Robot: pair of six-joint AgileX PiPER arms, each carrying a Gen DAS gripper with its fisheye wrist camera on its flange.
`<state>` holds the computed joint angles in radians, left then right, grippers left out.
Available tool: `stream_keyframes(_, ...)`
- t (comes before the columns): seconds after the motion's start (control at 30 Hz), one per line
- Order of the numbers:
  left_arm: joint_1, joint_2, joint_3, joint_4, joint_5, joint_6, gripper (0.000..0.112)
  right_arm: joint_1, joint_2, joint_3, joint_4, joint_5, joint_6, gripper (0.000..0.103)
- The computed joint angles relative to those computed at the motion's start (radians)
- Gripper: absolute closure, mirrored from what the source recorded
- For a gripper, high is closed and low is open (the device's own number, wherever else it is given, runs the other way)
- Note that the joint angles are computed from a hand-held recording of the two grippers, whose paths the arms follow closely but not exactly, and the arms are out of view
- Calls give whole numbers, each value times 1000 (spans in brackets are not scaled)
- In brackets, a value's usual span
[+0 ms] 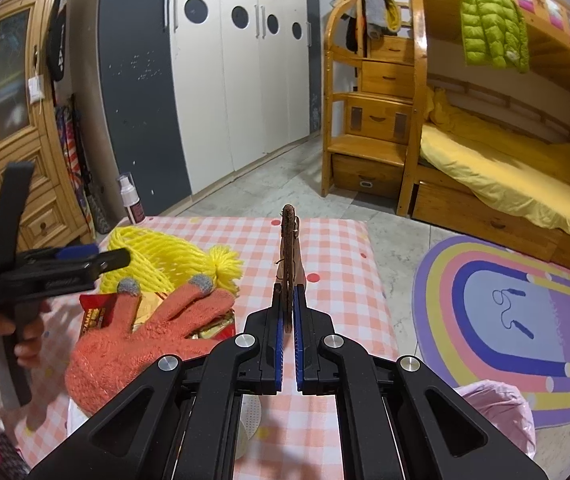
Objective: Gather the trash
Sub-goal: 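Grasp and lift the yellow foam net with the left tool while the right tool holds the stick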
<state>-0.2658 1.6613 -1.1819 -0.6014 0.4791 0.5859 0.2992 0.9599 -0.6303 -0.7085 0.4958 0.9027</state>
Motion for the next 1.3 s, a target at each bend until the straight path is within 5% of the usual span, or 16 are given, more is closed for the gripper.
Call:
stream_keyframes(0.1, 22, 65, -71, -51, 82, 22, 43, -9, -1, 3, 31, -13, -44, 99)
stream_keyframes(0.17, 45, 91, -94, -100, 145, 38, 73, -15, -13, 8, 54, -23, -68, 99)
stream_keyframes(0.23, 46, 72, -73, -116, 129, 63, 95, -14, -31, 12, 58, -24, -68, 99)
stream_keyframes(0.3, 41, 21, -26, -137, 82, 100, 101, -13, -47, 18, 58, -26, -64, 99)
stream_keyframes(0.47, 0, -198, 141, -285, -108, 290, 103, 34, -87, 31, -28, -4, 36, 99)
stream_keyframes(0.63, -33, -385, 269, -619, -232, 637, 103, 105, -106, 37, -118, 40, 134, 99)
stream_keyframes(0.77, -23, -443, 301, -798, -243, 785, 103, 166, -106, 35, -206, 84, 229, 99)
stream_keyframes(1.03, 49, -553, 327, -1012, -104, 900, 103, 172, -135, 46, -272, 98, 295, 99)
stream_keyframes(1.3, -232, -564, 356, -1082, -317, 1002, 103, 126, -232, 69, -242, 132, 266, 99)
